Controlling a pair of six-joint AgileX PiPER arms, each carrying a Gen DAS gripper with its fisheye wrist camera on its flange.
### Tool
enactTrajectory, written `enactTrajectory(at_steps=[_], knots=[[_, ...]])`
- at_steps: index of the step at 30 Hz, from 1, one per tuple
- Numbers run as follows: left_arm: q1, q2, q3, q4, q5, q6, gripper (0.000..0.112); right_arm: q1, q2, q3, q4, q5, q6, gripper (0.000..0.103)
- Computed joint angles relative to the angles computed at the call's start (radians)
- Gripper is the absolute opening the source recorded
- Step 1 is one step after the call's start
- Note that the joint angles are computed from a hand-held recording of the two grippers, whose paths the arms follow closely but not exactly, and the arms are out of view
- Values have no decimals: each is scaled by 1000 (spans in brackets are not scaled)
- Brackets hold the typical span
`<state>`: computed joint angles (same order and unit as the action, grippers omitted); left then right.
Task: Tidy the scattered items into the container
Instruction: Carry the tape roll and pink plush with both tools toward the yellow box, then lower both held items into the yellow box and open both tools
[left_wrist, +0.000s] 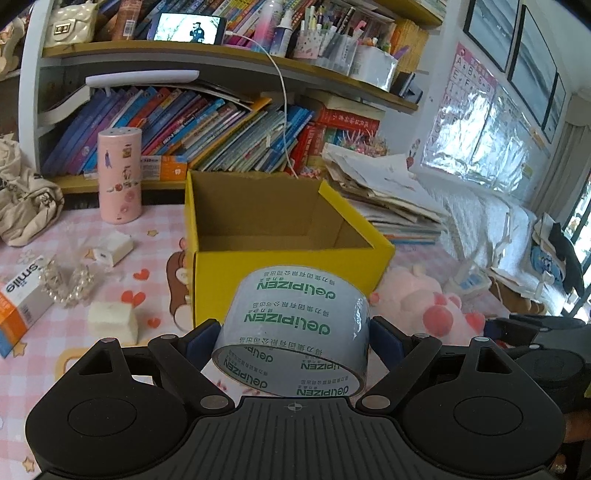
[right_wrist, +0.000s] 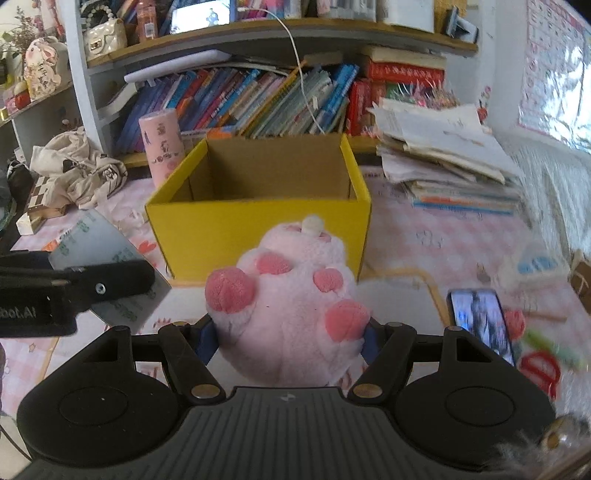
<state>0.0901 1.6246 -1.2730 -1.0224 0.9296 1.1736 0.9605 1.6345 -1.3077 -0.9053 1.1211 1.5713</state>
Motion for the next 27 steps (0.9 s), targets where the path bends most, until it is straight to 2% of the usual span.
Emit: enactTrajectory(at_steps=[10,17,22,27], knots=[[-67,59,-137,-5,-96,-103,88,-152,-28,-42,-62,-160,-205,69],[-123,149,-307,28,-159,-183,88,-298,-4,-108,-30,-316,-373,69],[-193,270,-487,160,-195,-330,88,-408,64,-185,44,-418,-523,69],[-268,480,-815,363,-144,-579,88,-517,201,-343,198,-476,-797,69]])
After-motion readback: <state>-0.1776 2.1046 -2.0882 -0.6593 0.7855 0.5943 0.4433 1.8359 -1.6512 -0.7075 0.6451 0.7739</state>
